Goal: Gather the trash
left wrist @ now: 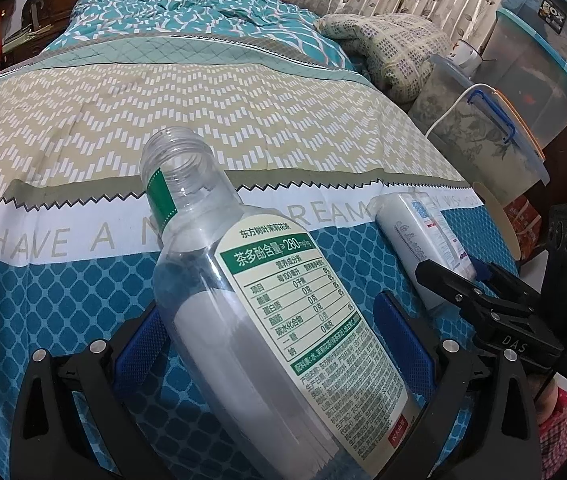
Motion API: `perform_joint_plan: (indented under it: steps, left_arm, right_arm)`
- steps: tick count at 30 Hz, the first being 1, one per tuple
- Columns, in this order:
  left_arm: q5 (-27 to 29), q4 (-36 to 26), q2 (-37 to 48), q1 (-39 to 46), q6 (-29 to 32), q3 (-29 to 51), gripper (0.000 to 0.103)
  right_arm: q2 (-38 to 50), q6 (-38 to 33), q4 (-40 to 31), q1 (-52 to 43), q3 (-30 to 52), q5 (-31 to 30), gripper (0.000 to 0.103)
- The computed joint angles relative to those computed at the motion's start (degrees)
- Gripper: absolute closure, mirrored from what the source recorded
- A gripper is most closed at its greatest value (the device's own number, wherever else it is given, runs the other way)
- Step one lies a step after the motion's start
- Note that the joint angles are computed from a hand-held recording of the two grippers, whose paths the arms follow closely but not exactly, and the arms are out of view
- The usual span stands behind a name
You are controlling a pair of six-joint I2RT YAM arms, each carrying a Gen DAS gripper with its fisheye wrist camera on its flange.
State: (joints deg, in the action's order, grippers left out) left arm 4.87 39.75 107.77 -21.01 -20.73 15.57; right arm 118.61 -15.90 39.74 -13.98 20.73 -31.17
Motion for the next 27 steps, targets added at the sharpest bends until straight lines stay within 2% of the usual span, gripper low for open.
perform_joint_plan:
  steps: [9, 15, 16, 17, 18, 24, 27]
  left_arm:
    - [0.57, 0.34, -0.26, 0.33, 0.07, -0.48, 0.010]
    - [-2.50, -1.65, -0.88, -1.78, -2.01, 0.17, 0.010]
    - [-2.83, -1.68, -0.86, -2.20, -2.36, 0.21, 0.011]
    - [-2.75, -1.64, -0.92, -2.28, -2.47, 0.16, 0.011]
    - [-2.29, -1.56, -0.93, -2.21, -2.53, 0.14, 0.012]
    - [0.35, -0.43, -1.33, -1.48, -2.41, -0.46, 0.021]
    - [2.24, -0.52, -2.20, -1.72, -2.78, -0.44, 0.024]
  right_arm:
    - [0.58, -0.48, 0.44, -0.29, -0.59, -0.05, 0.018]
    - [0.67, -0.78, 1.10, -0.34, -1.11, 0.15, 0.019]
    - [0.69, -0.95, 1.33, -0.34, -1.28, 0.07, 0.021]
    - [0.62, -1.24, 1.43, -0.26, -1.41, -0.02, 0.035]
    - [0.52, -1.52, 2.17, 0.03, -1.94, 0.42, 0.040]
    - [-0.45, -2.29, 7.63, -1.80, -5.52, -2.02, 0.042]
    - [-0.84, -3.26, 6.43, -5.14, -5.62, -4.85, 0.042]
